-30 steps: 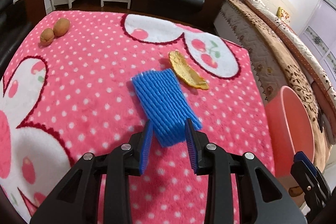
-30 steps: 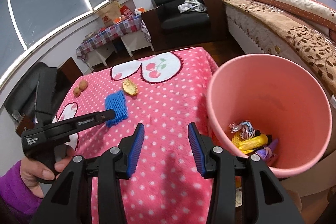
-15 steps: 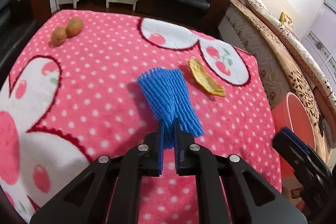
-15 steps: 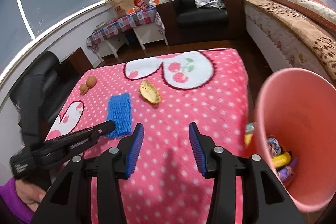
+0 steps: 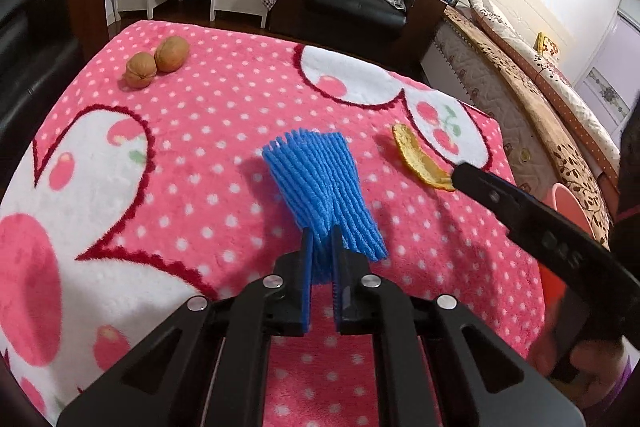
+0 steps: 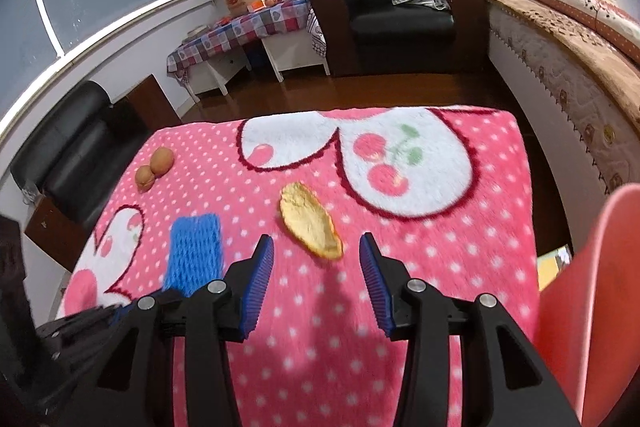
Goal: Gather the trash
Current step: 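Grasp the blue scrubber pad with the left tool while the right tool approaches the yellow chip, then carry the scrubber pad in the left tool while the right tool carries the yellow chip over the bucket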
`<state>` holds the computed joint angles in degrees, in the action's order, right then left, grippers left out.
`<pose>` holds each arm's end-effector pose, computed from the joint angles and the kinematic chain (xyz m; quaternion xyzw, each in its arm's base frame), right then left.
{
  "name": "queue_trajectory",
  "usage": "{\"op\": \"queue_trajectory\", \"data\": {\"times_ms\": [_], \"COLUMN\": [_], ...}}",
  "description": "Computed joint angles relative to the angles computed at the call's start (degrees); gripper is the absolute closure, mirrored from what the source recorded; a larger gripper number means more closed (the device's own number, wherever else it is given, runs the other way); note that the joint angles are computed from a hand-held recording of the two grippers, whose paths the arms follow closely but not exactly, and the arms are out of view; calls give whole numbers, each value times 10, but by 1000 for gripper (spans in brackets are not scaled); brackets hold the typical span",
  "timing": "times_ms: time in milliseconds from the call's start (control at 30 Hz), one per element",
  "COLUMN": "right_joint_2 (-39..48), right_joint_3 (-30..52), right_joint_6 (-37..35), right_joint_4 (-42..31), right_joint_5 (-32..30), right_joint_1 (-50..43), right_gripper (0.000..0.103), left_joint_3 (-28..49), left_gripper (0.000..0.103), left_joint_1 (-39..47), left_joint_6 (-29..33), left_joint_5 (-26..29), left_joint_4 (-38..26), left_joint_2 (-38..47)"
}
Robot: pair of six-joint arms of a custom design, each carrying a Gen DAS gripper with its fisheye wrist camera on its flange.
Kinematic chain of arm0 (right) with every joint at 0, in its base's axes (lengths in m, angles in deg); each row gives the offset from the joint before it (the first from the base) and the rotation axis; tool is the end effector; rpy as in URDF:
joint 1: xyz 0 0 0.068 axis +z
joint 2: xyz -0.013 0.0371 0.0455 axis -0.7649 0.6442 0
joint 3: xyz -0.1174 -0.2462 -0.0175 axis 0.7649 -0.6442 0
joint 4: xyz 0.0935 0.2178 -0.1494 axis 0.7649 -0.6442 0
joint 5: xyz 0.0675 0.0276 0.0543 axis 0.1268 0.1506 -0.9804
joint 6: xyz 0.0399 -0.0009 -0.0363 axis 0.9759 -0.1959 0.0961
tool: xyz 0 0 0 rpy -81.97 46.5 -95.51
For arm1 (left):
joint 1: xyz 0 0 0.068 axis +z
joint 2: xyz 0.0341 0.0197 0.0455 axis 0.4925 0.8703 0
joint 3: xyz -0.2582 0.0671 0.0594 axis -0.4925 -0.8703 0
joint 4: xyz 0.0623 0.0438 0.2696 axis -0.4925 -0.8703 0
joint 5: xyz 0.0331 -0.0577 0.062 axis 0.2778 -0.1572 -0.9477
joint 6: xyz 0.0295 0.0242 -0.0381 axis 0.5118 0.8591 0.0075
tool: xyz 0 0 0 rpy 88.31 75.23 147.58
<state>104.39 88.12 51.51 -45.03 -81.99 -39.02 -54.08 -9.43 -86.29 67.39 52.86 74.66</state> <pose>0.3055 0.0718 0.0845 -0.1634 0.9111 0.1995 0.3216 0.2080 -0.1514 0.0934 -0.1664 0.9297 -0.0759 0.3198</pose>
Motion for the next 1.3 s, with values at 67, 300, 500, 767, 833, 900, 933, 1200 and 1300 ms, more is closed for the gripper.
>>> {"op": "queue_trajectory", "data": {"times_ms": [67,300,500,767,833,900,933,1200,1300], "right_joint_2": [19,78,91,33,11,-19,-34,-172,-221], "right_joint_3": [17,63,70,17,-1,-25,-36,-120,-146], "right_joint_6": [2,12,22,20,17,14,11,-29,-42], "right_joint_4": [2,-9,-16,-24,-27,-31,-36,-74,-97], "right_joint_5": [16,57,58,28,19,12,6,-14,-25], "right_joint_1": [12,40,39,15,8,3,-1,-33,-51], "right_gripper": [59,68,94,97,97,97,97,97,97], "left_joint_3": [-4,-11,-15,-13,-10,-8,-5,9,15], "left_gripper": [96,96,96,96,96,96,96,96,96], "left_joint_1": [2,4,4,-7,-11,-17,-22,-59,-72], "left_joint_6": [0,2,-1,-6,-9,-12,-14,-27,-32], "left_joint_5": [4,5,5,-6,-10,-15,-19,-48,-57], "left_joint_4": [6,11,9,-7,-16,-24,-28,-65,-77], "left_joint_2": [2,3,0,-11,-16,-22,-23,-46,-49]}}
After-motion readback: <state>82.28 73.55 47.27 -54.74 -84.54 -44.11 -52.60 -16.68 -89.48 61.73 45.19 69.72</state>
